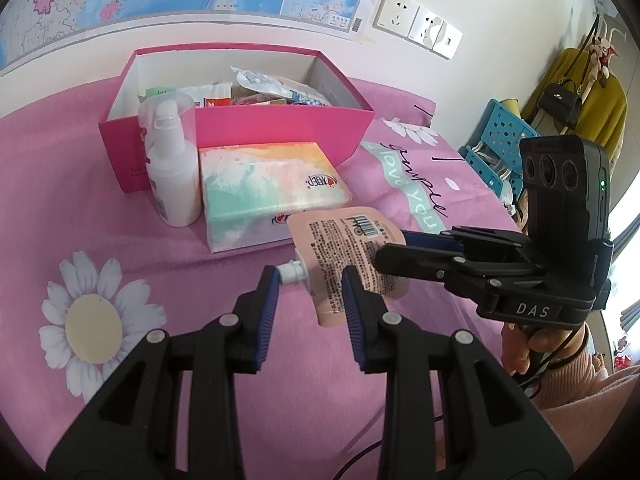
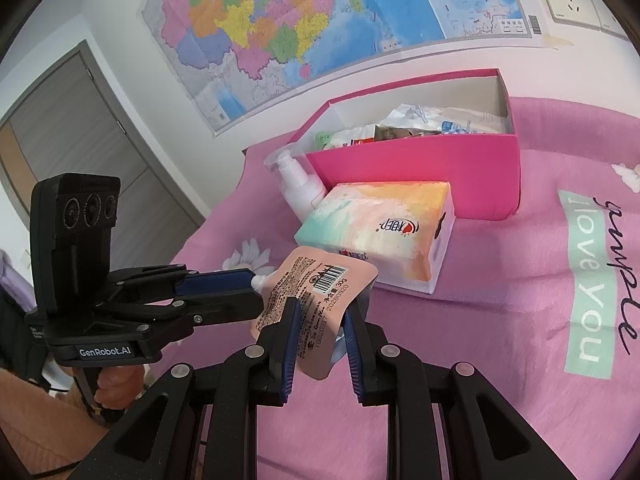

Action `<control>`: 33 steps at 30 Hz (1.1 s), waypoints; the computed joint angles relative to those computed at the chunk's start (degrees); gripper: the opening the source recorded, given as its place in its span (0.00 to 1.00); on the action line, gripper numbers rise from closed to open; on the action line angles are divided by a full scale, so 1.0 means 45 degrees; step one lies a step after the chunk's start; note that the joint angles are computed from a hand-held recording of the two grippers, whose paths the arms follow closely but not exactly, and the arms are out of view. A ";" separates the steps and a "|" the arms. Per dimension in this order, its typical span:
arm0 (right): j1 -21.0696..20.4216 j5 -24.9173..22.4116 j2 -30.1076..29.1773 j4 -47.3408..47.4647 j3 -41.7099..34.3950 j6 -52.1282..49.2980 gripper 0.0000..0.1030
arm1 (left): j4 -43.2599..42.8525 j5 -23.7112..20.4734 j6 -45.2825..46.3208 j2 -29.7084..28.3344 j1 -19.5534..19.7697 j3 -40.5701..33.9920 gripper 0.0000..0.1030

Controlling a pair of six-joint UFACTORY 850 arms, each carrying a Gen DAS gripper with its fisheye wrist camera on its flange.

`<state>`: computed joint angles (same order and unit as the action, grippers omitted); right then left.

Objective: Organize soft objects
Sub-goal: 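Carry the held pouch slowly toward the pink box with the right gripper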

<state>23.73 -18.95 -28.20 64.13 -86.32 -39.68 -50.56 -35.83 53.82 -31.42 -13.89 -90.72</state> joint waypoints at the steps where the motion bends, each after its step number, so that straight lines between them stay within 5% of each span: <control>1: -0.0011 -0.0017 0.0001 0.0043 -0.0001 -0.0031 0.21 | -0.0011 0.0003 0.0001 0.0004 -0.0001 0.0000 0.33; 33: -0.0127 0.0270 0.0272 0.0087 0.0071 -0.0364 0.21 | -0.0511 0.0148 0.0438 -0.0115 -0.0071 -0.0314 0.33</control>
